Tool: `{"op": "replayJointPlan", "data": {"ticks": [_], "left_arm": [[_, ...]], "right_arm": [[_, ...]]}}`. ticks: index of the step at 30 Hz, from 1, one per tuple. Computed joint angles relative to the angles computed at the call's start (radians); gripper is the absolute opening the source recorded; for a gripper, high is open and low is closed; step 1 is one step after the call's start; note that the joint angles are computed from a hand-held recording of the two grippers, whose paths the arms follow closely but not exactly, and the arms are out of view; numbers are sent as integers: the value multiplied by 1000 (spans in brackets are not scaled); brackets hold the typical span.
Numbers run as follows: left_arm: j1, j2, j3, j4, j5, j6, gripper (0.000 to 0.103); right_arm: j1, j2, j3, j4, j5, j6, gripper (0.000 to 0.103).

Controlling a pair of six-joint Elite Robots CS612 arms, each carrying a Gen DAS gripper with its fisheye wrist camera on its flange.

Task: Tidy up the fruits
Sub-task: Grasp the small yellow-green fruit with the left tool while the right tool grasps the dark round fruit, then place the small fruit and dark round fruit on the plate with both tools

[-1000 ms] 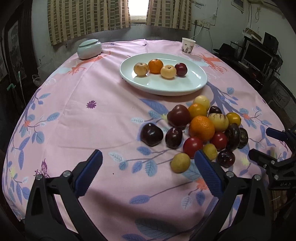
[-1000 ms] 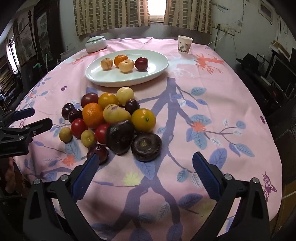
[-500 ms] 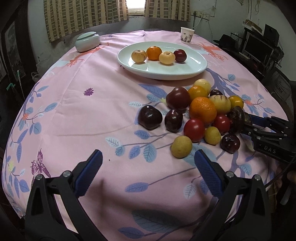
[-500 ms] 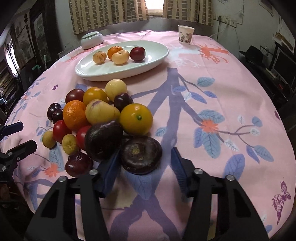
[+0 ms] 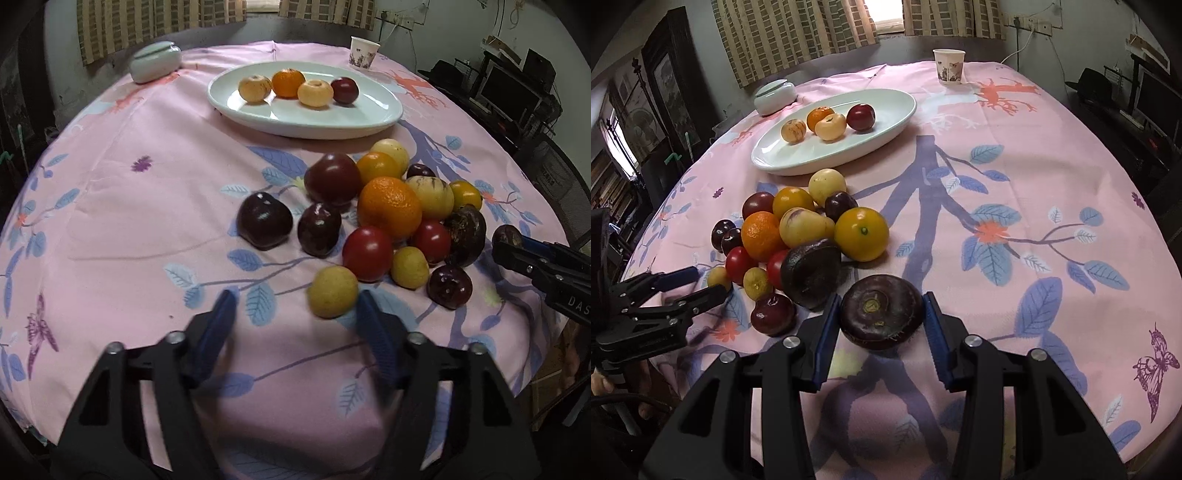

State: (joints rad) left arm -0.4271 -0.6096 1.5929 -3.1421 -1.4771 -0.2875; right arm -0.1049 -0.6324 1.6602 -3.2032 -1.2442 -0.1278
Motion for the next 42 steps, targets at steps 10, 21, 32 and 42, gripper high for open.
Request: {"op": "replayJointPlan", "data": {"ticks": [10,21,32,42], "left_arm": [[0,-5,8,-50,-67,7,26],[10,-25,27,-74,-70,-3,26],[31,-20,-63,-16,-23,33,26],[73,102,-402,241,-65,100,27]], "right_arm": [[-3,-13,19,-16,40,-3,45],[8,-21,20,-26,44,-17,45],[29,-8,-66,-2,77,-85,45],[62,113,-403,239,40,-133,45]]}}
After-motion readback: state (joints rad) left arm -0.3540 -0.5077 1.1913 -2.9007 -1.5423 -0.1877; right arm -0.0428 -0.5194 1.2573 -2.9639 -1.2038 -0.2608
